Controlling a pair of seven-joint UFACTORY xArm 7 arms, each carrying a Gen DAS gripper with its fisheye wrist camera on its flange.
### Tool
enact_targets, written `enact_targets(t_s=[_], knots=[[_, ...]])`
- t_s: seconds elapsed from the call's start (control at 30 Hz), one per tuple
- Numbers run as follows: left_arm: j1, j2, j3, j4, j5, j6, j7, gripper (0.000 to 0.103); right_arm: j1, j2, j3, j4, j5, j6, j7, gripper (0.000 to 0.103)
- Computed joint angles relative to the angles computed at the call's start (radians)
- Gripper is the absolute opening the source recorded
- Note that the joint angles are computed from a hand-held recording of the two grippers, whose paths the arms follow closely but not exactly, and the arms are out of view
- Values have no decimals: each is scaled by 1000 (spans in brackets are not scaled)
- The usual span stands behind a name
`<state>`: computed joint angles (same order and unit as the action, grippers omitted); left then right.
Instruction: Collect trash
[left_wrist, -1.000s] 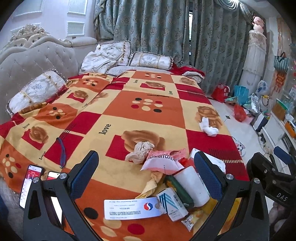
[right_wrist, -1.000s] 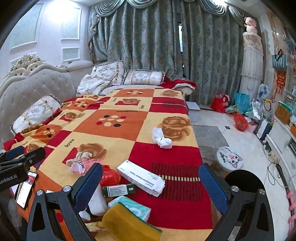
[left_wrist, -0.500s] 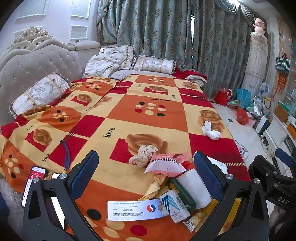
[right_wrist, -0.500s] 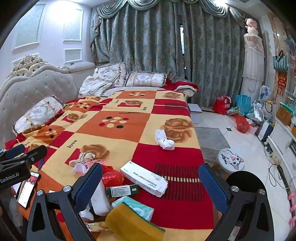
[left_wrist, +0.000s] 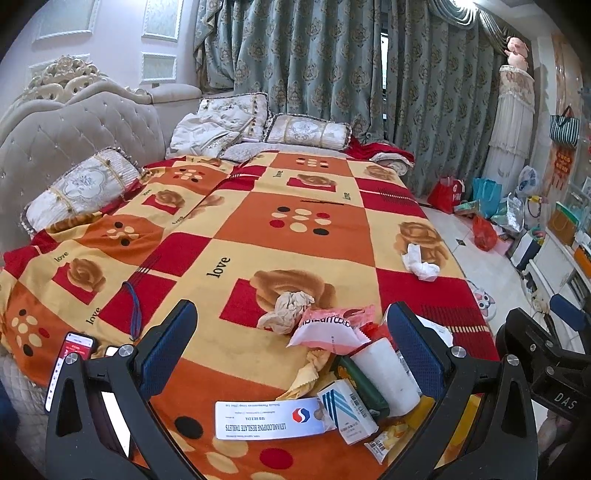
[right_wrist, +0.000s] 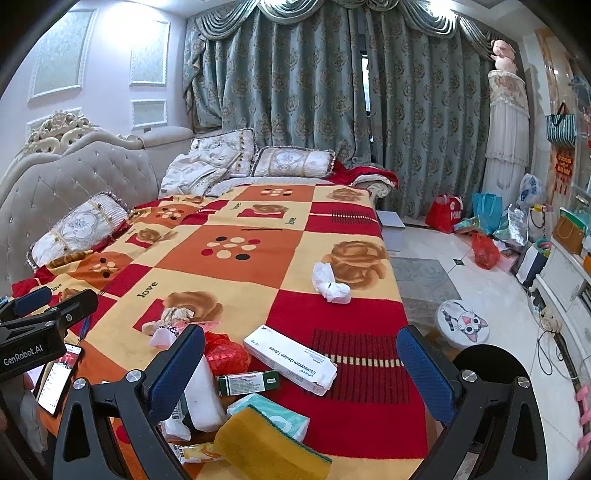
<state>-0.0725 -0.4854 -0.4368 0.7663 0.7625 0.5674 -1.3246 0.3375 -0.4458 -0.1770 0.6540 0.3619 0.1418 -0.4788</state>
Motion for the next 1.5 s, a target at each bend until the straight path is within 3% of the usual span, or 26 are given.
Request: enact_targets(t_s=[1.5], knots=[[-53,52,9,25,55,18,-46,102,2,-10,-21,-10,38,37,-51,103]])
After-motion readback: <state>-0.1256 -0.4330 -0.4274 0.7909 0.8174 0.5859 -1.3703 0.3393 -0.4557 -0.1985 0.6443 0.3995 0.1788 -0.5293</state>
